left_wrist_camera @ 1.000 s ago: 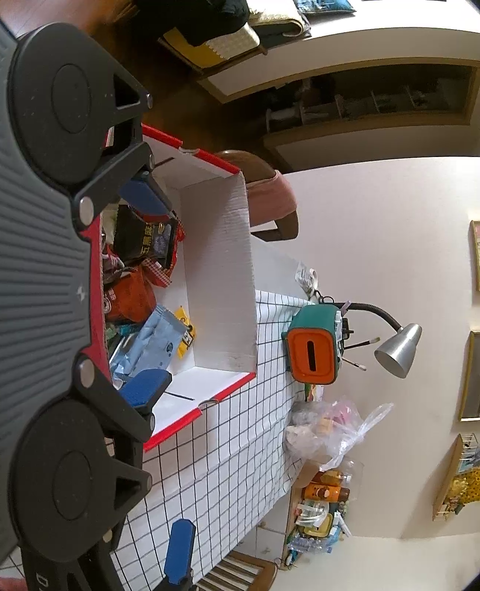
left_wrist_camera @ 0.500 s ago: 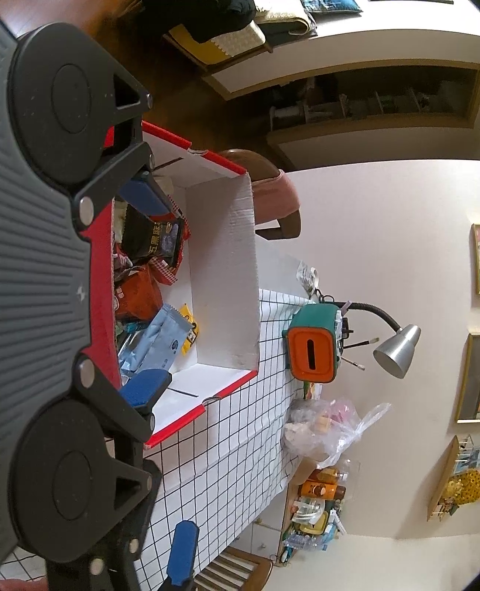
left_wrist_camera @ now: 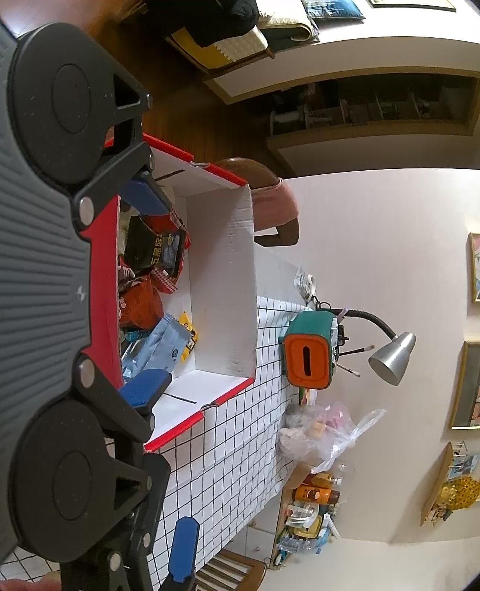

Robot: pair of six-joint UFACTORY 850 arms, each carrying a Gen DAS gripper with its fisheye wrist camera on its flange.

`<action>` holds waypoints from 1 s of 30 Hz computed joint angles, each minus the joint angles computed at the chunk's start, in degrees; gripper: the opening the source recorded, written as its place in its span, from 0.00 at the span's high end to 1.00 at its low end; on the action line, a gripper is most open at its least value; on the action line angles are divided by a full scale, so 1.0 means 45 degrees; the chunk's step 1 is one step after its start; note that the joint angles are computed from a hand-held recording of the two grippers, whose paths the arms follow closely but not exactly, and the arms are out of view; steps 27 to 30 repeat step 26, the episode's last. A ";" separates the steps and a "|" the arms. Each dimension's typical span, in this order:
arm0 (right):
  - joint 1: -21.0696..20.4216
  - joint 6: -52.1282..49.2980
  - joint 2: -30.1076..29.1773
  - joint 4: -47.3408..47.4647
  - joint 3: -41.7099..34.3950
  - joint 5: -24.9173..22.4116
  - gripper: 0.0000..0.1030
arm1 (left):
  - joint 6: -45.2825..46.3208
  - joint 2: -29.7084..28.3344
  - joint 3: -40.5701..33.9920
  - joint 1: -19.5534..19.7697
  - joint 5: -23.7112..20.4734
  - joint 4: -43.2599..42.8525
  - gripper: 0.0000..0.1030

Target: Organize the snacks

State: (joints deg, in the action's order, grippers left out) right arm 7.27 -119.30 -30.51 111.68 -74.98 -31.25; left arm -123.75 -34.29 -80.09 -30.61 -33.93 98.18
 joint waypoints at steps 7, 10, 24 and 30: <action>0.0130 -0.0062 0.0137 0.0031 0.0182 0.0123 0.00 | -0.0207 0.0093 0.0182 0.0005 0.0059 0.0189 0.12; 0.0188 -0.0066 0.0217 0.0106 0.0277 0.0238 0.00 | -0.0400 0.0164 0.0298 0.0029 0.0138 0.0338 0.12; 0.0497 -0.0917 0.0621 0.1626 0.0928 0.0998 0.00 | -0.1253 0.0248 0.0617 0.0303 0.0847 0.1560 0.12; 0.0521 -0.1123 0.0725 0.2156 0.1148 0.1247 0.00 | -0.1534 0.0234 0.0672 0.0379 0.1177 0.2086 0.12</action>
